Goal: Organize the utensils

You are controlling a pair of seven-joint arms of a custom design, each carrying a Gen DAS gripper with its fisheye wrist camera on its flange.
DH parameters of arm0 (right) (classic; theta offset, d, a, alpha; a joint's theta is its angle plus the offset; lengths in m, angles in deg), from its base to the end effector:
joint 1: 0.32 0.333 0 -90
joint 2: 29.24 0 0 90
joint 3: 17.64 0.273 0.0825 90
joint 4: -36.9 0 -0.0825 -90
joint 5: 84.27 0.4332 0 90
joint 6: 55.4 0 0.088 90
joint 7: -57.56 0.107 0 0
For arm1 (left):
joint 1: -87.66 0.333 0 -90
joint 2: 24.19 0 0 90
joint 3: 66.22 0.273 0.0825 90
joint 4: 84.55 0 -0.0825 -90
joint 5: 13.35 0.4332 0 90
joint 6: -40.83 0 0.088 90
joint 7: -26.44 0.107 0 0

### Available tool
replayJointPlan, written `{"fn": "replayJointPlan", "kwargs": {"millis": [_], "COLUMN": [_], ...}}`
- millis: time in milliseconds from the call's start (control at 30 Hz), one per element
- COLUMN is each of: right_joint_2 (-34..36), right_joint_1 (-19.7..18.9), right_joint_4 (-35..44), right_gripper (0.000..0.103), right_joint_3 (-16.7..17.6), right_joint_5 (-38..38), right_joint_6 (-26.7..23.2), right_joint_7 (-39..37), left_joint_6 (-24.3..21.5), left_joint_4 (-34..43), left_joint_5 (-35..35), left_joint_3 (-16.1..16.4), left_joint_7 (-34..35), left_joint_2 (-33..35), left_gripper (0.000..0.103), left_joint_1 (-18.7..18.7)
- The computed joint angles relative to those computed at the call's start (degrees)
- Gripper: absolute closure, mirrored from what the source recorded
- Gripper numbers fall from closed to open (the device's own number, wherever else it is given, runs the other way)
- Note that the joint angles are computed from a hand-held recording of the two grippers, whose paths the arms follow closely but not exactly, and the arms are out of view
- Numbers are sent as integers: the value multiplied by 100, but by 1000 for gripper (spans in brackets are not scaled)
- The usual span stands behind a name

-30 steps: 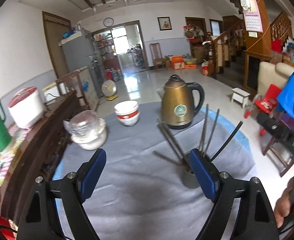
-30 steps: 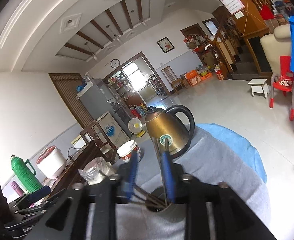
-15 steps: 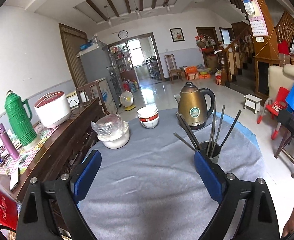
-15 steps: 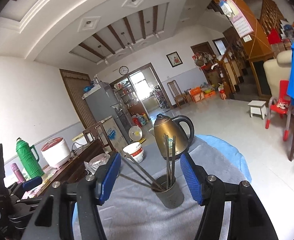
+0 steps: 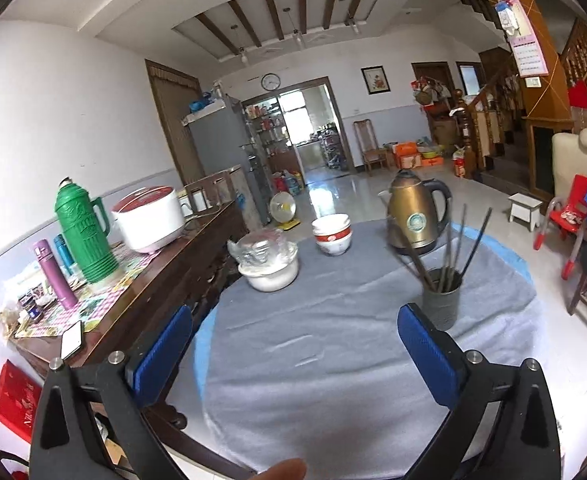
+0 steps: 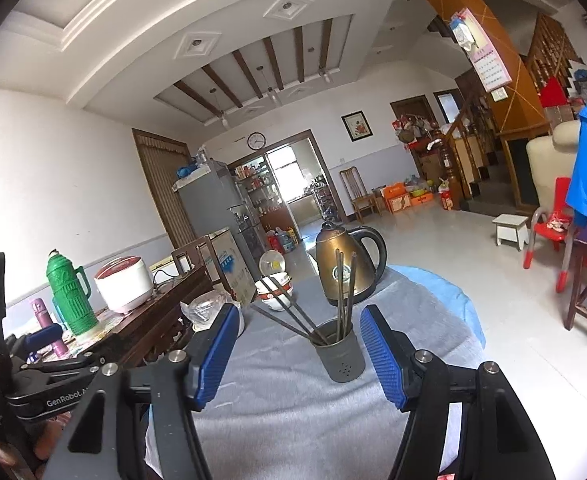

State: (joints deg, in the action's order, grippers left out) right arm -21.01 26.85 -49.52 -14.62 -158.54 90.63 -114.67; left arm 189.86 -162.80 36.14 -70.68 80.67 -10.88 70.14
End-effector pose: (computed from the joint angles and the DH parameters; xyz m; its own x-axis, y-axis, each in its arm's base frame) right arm 0.5973 0.3591 0.6311 -0.1240 -0.9417 -0.3127 -0.1921 0.3319 -0.9235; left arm 0.6605 -0.2754 0.6606 -0.0682 -0.9567 -0.2829 -0.3598 0.2880 -0.8875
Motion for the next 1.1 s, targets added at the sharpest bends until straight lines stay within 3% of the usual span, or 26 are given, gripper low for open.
{"fn": "replayJointPlan", "kwargs": {"millis": [167, 400, 767, 1100], "right_joint_2": [575, 995, 988, 855], "right_joint_1": [173, 544, 811, 773], "right_joint_4": [593, 1066, 1082, 958], "right_gripper": [36, 36, 36, 36], "right_joint_3": [-5, -265, -444, -362], "right_joint_5": [476, 878, 717, 587], "right_joint_6": [-120, -218, -409, -563], "right_joint_7": [-529, -1024, -1020, -954], "left_joint_6": [-169, -188, -165, -205], "left_joint_4": [-41, -201, -287, -330], "left_joint_5": [-137, -151, -55, -58], "left_joint_3": [76, 79, 41, 9], "left_joint_7": [-47, -198, -366, -451], "left_joint_2": [10, -52, -128, -166], "left_gripper": [1, 1, 1, 1], "left_joint_1": [100, 269, 303, 321]}}
